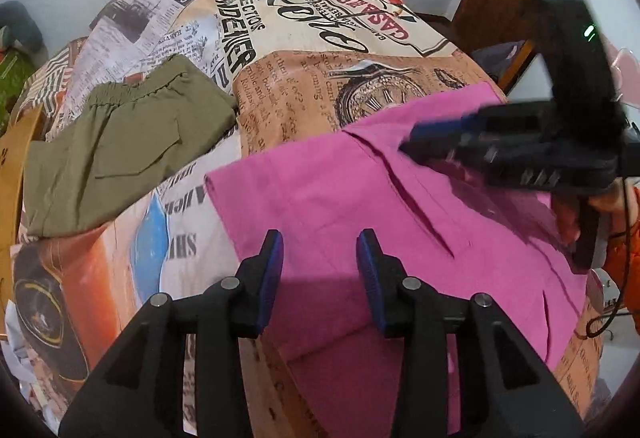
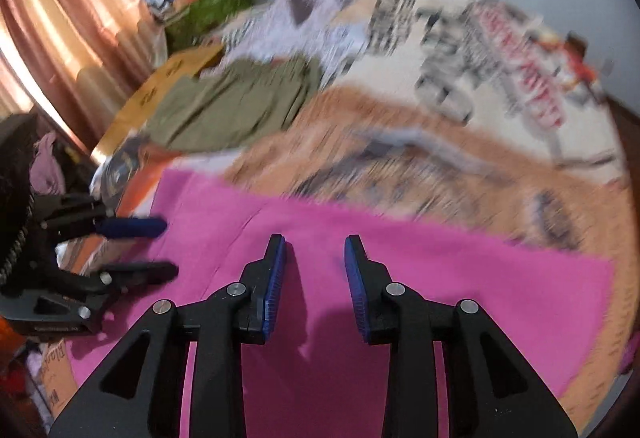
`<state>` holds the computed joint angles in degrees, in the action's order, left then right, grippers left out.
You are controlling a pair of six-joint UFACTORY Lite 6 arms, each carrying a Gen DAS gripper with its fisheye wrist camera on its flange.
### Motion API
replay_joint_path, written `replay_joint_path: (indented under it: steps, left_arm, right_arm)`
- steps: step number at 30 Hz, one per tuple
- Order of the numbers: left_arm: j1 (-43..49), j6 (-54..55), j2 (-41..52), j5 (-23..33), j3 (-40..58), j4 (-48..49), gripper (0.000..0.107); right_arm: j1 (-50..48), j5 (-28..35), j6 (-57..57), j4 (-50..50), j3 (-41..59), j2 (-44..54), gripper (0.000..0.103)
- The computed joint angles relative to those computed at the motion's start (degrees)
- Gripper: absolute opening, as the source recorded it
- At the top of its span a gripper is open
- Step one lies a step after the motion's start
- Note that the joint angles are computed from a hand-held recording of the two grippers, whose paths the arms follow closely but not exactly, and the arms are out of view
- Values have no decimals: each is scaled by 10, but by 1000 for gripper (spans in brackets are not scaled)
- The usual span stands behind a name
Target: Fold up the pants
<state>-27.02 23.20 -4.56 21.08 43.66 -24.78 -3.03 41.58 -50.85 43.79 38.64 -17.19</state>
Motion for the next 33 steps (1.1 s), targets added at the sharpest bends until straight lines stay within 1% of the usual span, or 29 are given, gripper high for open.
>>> replay_joint_path:
  steps: [3,6,8,10,13,15,17,19,21,23,24,25,27,30,31,33]
  left_arm:
    - [13,58,-25,-2,-32,-52,39]
    - [14,42,-31,14,-23,-28,39]
    - [19,35,-27,23,-7,-22,39]
    - [33,50,-31,32,7,-43,39]
    - [49,72,-20,37,32,-75,39]
    - [45,56,-1,31,44,-63,39]
    - [32,34,25,24,46,-39,39]
    - [21,39,37,11,29,-37,39]
    - [10,37,10,-13,-3,-28,39]
    - [9,30,-6,-9,-14,-20,39]
    - [11,35,-14,-5,-22,-27,39]
    - [13,41,-18,-6,-28,-33,40]
    - [7,28,-35,-14,-45,-20,40]
    - [-9,-40,-58,-21,-62,42,40]
    - [-15,-63,-65,-21,-67,67,40]
    - [-17,-78,-76,-17,-70,85,40]
  right_arm:
    - [21,-10,17,-26,-35,-35,28]
    - [3,30,16,-43,-9,-32,28]
    - [-20,39,3,-36,14,-28,28]
    - [-20,21,9,-43,38,-13,28]
    - [5,-32,25,-66,67,29,29]
    - [36,-64,51,-95,83,72,29]
    - [53,-62,60,-114,91,98,29]
    - [79,-89,77,-135,75,97,29]
    - [90,-104,74,-142,64,87,29]
    - [85,-101,56,-130,70,96,29]
    - [83,-109,39,-120,69,101,29]
    - [86,-126,41,-126,66,105,31]
    - [91,-148,64,-140,67,112,34]
    - [95,-169,118,-178,61,108,34]
    - [96,-169,141,-198,58,101,34]
    - [82,-144,161,-211,57,85,34]
